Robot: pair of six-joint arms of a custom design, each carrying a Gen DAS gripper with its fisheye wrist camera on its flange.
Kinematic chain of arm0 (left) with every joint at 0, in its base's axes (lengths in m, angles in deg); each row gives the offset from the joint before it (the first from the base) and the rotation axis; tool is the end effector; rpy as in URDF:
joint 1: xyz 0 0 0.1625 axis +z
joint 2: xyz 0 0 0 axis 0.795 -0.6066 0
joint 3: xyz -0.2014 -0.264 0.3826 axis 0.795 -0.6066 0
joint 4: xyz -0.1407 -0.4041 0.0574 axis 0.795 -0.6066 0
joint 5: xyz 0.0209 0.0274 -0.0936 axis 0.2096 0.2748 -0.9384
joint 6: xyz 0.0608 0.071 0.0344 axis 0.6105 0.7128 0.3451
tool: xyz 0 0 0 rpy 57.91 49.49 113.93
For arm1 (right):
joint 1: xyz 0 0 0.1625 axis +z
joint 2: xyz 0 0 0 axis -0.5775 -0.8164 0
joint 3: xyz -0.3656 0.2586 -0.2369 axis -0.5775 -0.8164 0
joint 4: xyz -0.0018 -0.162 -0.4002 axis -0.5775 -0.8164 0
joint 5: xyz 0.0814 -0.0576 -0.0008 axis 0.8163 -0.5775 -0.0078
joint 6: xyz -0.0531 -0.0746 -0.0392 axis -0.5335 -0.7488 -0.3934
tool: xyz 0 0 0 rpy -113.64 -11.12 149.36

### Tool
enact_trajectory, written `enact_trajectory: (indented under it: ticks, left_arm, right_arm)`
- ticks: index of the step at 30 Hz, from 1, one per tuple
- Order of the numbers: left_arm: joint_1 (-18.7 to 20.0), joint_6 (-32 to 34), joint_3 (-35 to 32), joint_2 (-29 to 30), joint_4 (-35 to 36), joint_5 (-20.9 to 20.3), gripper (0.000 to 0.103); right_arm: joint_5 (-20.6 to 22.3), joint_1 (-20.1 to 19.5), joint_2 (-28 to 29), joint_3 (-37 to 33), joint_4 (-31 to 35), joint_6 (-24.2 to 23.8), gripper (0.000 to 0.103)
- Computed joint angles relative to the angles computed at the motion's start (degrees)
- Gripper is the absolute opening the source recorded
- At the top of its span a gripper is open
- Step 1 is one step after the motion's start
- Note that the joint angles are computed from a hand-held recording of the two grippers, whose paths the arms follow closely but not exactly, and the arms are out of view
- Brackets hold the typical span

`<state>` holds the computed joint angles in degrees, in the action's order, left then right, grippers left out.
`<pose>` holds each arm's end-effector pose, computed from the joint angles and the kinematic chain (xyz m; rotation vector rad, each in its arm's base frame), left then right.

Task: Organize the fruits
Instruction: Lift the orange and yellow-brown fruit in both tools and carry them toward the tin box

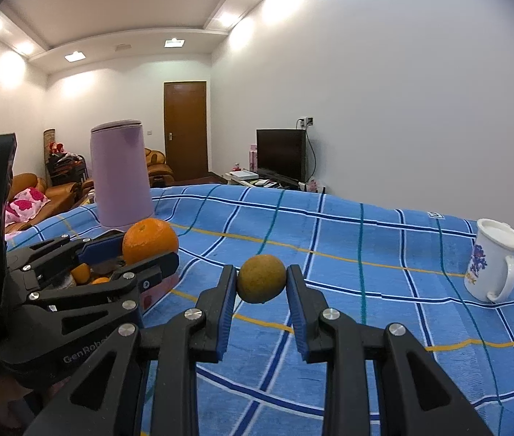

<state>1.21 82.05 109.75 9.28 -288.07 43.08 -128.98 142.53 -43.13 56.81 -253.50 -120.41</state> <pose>-0.0425 -0.4060 0.1527 0.6746 2.0775 -1.2668 0.2311 -0.3862 -0.0322 1.0044 -2.1503 1.2706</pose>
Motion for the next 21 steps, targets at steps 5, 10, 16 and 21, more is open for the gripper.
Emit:
enact_trajectory:
  ticks: [5,10,16,21]
  left_arm:
    - [0.5,0.0,0.9,-0.6,-1.4,0.4,0.049]
    - [1.1,0.1,1.7,-1.4,-2.3,0.4,0.049]
    - [1.6,0.7,2.7,-2.0,-4.1,0.7,0.049]
    - [2.5,1.0,3.4,-3.2,-4.8,0.6,0.049]
  right_arm:
    - [0.0,0.8,0.5,-0.4,1.0,-0.3,0.03]
    - [-0.1,1.8,1.3,-1.1,1.9,-0.5,0.03]
    - [0.0,3.0,1.9,-1.9,3.7,-0.5,0.03]
    - [0.2,3.6,2.3,-2.7,5.2,-0.4,0.03]
